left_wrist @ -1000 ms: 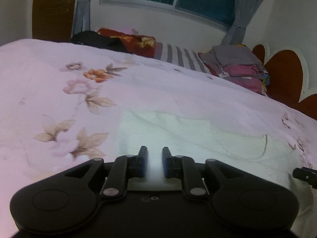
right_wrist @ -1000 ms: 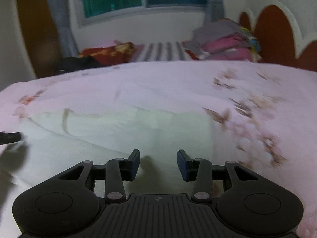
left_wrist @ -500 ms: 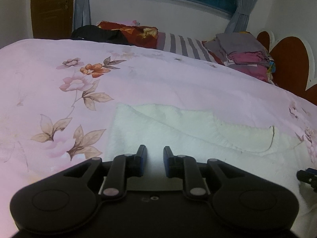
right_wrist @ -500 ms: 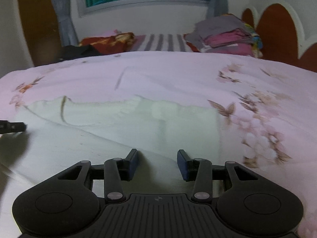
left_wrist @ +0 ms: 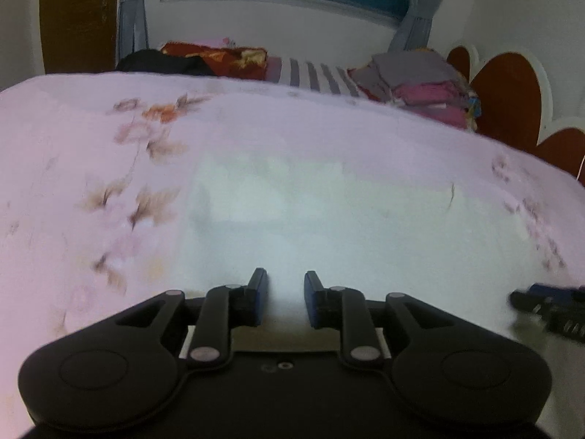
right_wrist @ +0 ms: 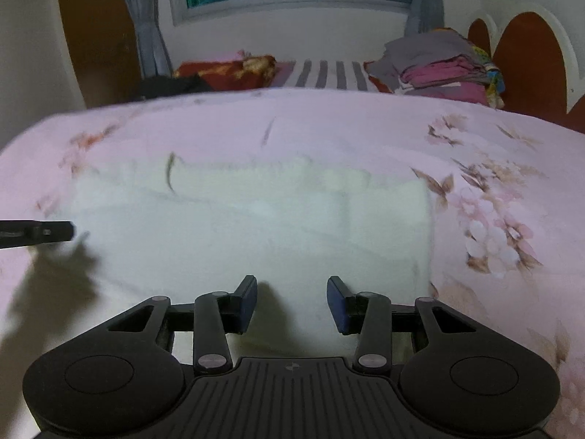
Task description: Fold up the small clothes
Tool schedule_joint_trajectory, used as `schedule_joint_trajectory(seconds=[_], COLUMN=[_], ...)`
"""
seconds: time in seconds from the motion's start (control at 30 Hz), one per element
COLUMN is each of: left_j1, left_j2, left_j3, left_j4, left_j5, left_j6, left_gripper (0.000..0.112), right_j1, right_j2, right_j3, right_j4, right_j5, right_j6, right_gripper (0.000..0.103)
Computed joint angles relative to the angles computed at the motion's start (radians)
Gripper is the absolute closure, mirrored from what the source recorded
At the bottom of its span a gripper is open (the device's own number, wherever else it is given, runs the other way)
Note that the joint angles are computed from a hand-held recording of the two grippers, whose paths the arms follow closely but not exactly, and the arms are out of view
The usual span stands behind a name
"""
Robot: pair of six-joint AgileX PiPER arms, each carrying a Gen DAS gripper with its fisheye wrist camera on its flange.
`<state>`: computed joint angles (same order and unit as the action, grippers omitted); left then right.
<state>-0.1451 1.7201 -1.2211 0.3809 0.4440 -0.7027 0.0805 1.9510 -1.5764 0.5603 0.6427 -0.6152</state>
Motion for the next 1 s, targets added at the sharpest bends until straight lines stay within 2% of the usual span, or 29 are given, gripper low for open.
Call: schedule_joint_trajectory(seconds=[0.07,0.27,0.4,0.63,0.7,0.83,1.0], left_j1=[-0.001,-0.026,-0.067,-0.159,-0.192,-0.227,-0.273], left_j2=[-0.014,-0.074,-0.149,-0.292,-0.335,-0.423,-0.522], left_j3=[0.035,0.033,0.076,0.187,0.216,0.289,0.378], left_j4=[0.056,0.038,0.024,0.043,0.061,0.058,0.046], left_j5=[-0.021,0.04,0.083,0.17,0.207,0.231,0.245], left_j6=[-0.046,-0.046,-0.027,-0.095,-0.123,-0.134,-0.112], left_gripper=[0.09,0.09,0.089,0.089,0.086,0.076,0.076], right_j1=[-0.022,-0.072,-0.112,-0.143,-0.152,-0.177,-0.21], right_j2=[-0.01,-0.06,-0.136,-0.255,-0.302,-0.428,-0.576], right_j3=[0.033,0.073,0.141,0.281,0.331,0.451,0.582], right_j4=[0.003,0.047,0.181,0.259,0.269,0.276,0.254], right_j5=[-0.014,0.012,0.081,0.194,0.205,0.22,0.228], right_j6=[-0.004,-0.05,-0.192,-0.333,-0.349,-0.382,-0.357], right_gripper=[0.061,0.061,0.061,0.061,0.061,0.061,0.061])
